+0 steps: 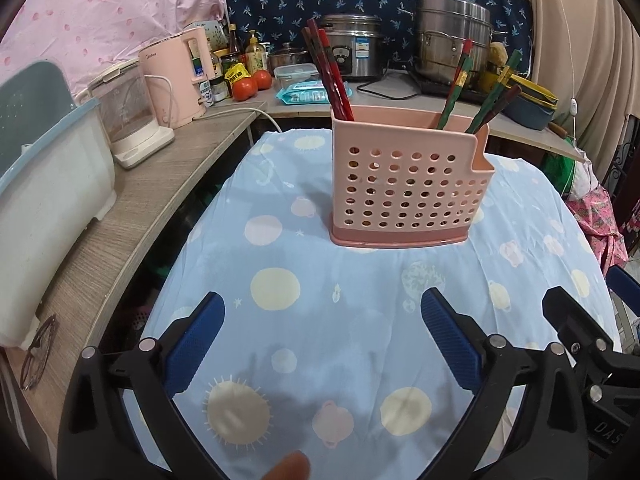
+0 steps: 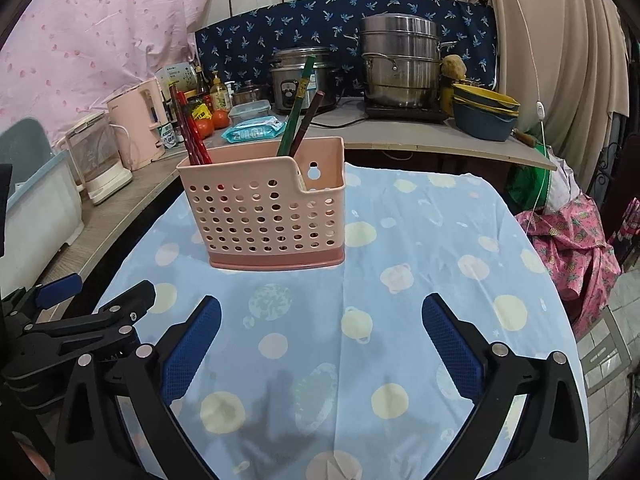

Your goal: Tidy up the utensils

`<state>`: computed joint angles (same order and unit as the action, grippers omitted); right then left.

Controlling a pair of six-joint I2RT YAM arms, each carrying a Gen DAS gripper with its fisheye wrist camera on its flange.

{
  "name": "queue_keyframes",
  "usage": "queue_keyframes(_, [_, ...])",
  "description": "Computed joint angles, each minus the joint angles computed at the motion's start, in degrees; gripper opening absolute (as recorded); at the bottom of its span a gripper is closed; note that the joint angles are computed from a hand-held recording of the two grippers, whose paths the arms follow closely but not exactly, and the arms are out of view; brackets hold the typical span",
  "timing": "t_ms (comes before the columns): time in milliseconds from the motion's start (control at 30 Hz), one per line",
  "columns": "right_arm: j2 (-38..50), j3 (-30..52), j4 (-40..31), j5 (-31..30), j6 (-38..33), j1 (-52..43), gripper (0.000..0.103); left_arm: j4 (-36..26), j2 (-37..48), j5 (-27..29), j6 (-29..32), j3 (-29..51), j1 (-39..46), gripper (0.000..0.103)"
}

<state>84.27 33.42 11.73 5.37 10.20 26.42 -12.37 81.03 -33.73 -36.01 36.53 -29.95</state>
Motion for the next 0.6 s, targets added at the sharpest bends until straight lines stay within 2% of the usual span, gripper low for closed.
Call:
queue_keyframes(233, [0.23,-0.29,-0.35,0.73,-0.23,0.71,0.097,-0.86,-0.19,-2.59,-1.82,-0.37,-1.19,0.095])
queue_keyframes(600, [0.31,-1.08,-0.56,1.90,0.18,1.14,0.097,-2.16,0.60,-3.52,-3.75,-0.10,-2.14,0.095])
